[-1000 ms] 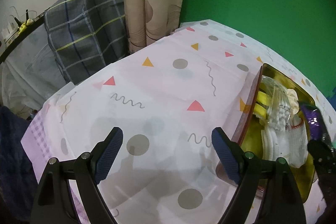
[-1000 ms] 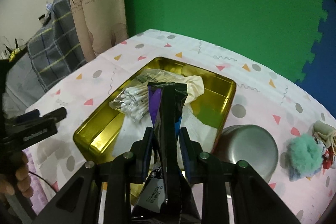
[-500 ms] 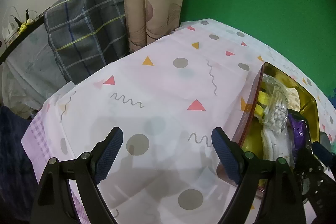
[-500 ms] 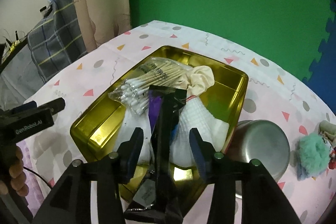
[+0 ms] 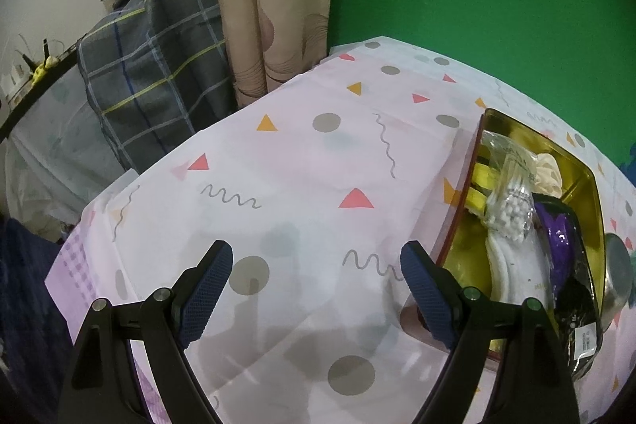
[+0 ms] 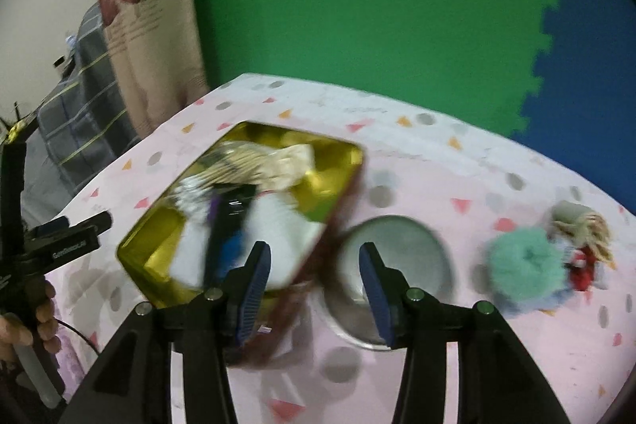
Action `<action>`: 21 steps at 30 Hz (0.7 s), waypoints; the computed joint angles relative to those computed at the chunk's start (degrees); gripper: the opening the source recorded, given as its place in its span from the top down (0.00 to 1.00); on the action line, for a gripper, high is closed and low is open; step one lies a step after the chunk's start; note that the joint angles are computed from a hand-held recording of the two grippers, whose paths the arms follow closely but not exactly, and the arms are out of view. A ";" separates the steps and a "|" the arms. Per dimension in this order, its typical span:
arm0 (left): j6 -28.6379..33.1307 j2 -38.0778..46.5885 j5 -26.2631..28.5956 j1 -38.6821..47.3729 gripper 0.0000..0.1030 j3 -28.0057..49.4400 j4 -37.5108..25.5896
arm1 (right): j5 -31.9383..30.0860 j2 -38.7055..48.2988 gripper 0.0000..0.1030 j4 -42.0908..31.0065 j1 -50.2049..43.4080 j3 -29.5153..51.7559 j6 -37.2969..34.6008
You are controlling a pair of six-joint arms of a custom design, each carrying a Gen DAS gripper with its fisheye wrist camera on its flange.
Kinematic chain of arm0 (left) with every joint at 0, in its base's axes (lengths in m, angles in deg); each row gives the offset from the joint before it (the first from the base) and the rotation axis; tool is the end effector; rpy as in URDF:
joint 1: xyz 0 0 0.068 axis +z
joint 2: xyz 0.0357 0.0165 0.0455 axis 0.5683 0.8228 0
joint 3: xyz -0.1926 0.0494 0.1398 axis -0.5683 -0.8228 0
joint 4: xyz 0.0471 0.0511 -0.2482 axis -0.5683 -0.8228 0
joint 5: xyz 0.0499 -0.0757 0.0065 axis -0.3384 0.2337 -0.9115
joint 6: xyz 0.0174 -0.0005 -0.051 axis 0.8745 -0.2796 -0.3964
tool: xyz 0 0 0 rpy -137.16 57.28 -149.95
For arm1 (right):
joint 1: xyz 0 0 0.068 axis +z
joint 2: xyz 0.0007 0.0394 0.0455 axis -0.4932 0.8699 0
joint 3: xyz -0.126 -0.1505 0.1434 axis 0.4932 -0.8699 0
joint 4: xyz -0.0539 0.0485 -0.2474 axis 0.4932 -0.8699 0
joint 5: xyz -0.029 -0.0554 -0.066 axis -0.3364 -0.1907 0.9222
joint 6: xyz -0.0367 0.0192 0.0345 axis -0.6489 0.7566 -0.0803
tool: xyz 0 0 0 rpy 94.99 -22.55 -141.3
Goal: Organize soft objects
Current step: 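Move the right gripper to the pile and grasp the orange-and-green folded towel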
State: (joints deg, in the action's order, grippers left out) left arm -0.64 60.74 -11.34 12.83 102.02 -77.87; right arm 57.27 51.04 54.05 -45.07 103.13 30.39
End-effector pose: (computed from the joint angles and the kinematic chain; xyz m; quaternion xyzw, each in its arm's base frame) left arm 0.2597 -0.0867 0.0721 -0.1345 0.9337 0.0920 0.3190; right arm 0.2581 -0.0585 0.0930 -0.0532 0.9279 0.0787 0.3604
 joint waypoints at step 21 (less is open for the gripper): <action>2.13 2.77 -0.86 -3.46 0.18 1.21 2.11 | 4.67 25.24 0.54 -3.03 -24.56 29.37 -9.16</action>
State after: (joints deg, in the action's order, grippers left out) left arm 1.49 63.52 -12.20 9.38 103.23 -75.76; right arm 61.94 76.28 51.02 -69.63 132.50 21.23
